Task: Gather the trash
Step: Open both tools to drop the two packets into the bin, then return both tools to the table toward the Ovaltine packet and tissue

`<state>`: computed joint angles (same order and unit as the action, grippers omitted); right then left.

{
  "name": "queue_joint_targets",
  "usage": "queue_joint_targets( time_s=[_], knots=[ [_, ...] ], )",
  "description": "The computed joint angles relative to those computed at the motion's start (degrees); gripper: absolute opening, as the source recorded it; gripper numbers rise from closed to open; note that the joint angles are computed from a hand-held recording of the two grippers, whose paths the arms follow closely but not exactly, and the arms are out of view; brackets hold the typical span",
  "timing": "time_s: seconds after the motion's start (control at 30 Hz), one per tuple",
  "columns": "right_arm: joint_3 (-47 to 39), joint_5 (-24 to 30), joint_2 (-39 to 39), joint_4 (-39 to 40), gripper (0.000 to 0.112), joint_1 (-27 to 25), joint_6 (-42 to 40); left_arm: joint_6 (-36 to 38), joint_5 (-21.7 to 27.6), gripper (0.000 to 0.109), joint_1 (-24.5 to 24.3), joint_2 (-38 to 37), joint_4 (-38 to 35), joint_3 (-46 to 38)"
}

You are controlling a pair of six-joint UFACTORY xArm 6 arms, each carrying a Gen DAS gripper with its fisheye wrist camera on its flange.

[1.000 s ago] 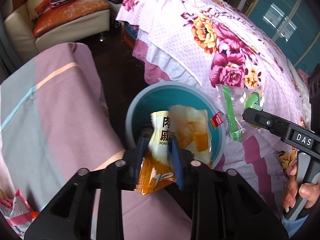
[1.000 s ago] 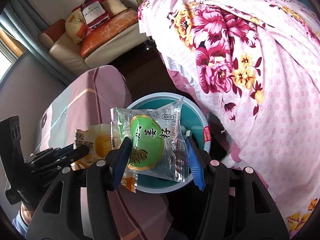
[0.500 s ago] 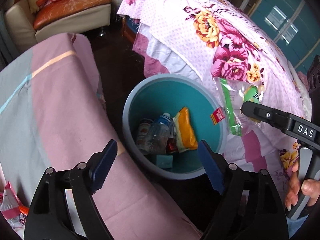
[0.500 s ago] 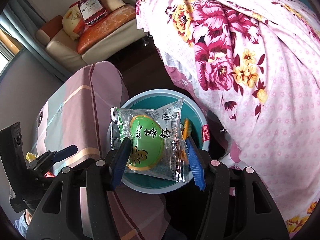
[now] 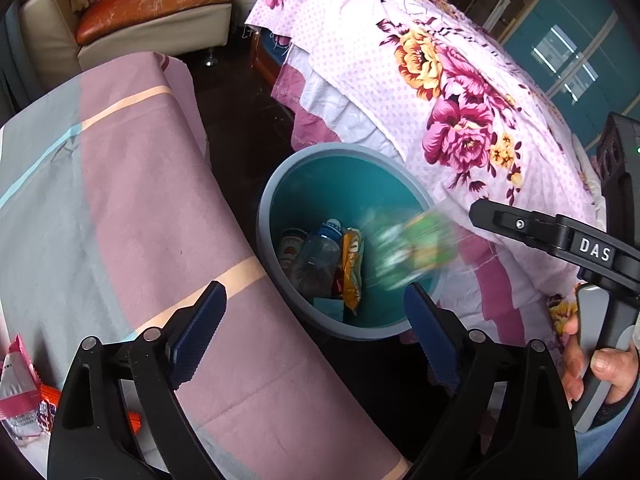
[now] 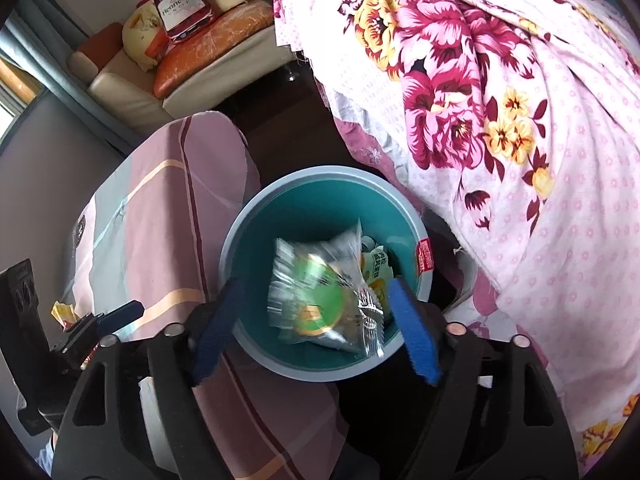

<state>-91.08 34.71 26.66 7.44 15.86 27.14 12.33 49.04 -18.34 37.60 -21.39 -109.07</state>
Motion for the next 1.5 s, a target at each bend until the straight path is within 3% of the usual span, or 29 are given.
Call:
queue_joint_targets(
  time_s=[0.47, 1.0, 1.23, 1.5],
  knots=[
    [-0.1, 2.4, -1.4, -1.8, 0.077, 2.4, 2.0, 2.5, -3.0, 0.092, 2.0, -8.0, -3.1, 10.8],
    [-5.2, 6.2, -0.3, -5.0, 0.077, 8.3, 3.7, 7.4, -8.3, 0.092, 8.4, -20.2, -8.5, 26.2],
    [-11.6, 10.2, 3.4, -4.7, 0.077, 11.7, 2.8, 9.4, -9.8, 0.092, 12.7, -24.7, -10.6, 31.5],
    [-26.8, 18.2, 13.0, -1.7, 0.077, 16.0, -0.5, 11.2, -11.3, 0.092, 18.9, -28.9, -13.5, 36.5]
  ],
)
